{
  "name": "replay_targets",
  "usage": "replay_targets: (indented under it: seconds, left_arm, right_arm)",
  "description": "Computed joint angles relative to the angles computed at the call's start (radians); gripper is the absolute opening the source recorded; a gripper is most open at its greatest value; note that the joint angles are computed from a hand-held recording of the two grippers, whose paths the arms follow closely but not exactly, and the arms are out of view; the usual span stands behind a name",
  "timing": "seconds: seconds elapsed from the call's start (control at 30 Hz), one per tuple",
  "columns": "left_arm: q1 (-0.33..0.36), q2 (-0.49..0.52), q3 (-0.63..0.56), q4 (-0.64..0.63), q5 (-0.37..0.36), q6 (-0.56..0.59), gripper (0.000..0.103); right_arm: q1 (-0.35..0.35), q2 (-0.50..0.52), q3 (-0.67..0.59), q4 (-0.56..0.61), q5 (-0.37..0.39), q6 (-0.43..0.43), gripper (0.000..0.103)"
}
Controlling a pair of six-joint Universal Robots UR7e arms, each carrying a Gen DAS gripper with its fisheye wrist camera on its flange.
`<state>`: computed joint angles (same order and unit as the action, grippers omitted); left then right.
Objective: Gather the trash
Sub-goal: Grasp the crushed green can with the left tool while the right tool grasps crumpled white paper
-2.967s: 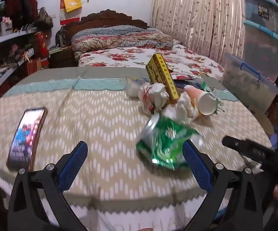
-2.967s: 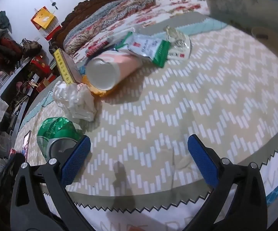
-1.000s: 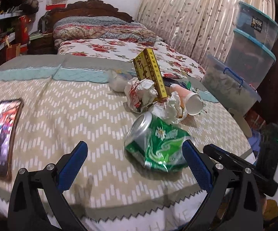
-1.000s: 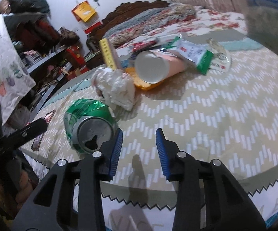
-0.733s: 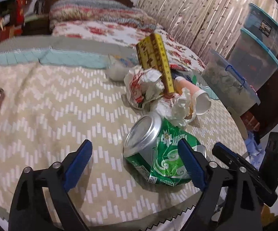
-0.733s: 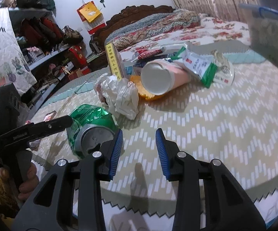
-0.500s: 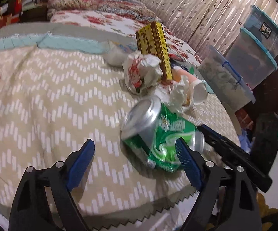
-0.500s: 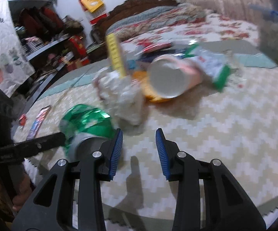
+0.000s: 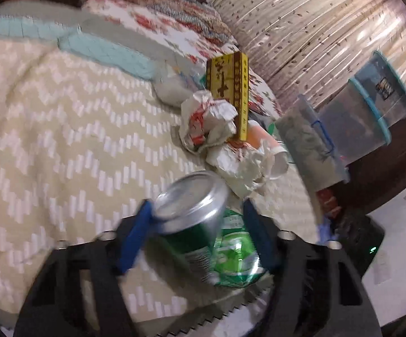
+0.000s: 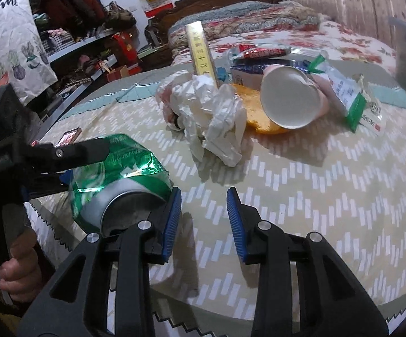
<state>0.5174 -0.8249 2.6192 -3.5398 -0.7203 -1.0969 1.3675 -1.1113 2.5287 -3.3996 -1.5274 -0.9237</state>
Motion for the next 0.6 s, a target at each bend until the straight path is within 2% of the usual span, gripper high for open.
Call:
replay_targets:
  seconds: [0.07,0.23,0.33,0.47,0.6]
  left_arm:
    - [-0.01,-0.02,-0.005,0.066,0.016,-0.011,0.048]
    - [-0.014,-0.012,0.007,0.027,0.025,0.011,0.046]
    - [-0.034,-0.028,0.033,0.017,0.044,-0.008,0.046]
    - [-0.053,-0.041,0.059,-0.015,0.059,-0.026,0.046]
    - [-0.08,-0.059,0.071,0.011,0.076,-0.052,0.046]
  right_arm:
    - [0.004,-0.001,-0.004,0.011,0.003,0.006,0.037]
    - [0.002,-0.02,-0.004,0.034,0.017,-0.006,0.038]
    - [-0.005,-0.039,-0.005,-0.002,0.048,0.01,0.057]
    - [0.026,-0.042,-0.04,0.005,0.059,0.027,0.061]
    - [0.084,0.015,-0.092,-0.016,0.019,0.034,0.073]
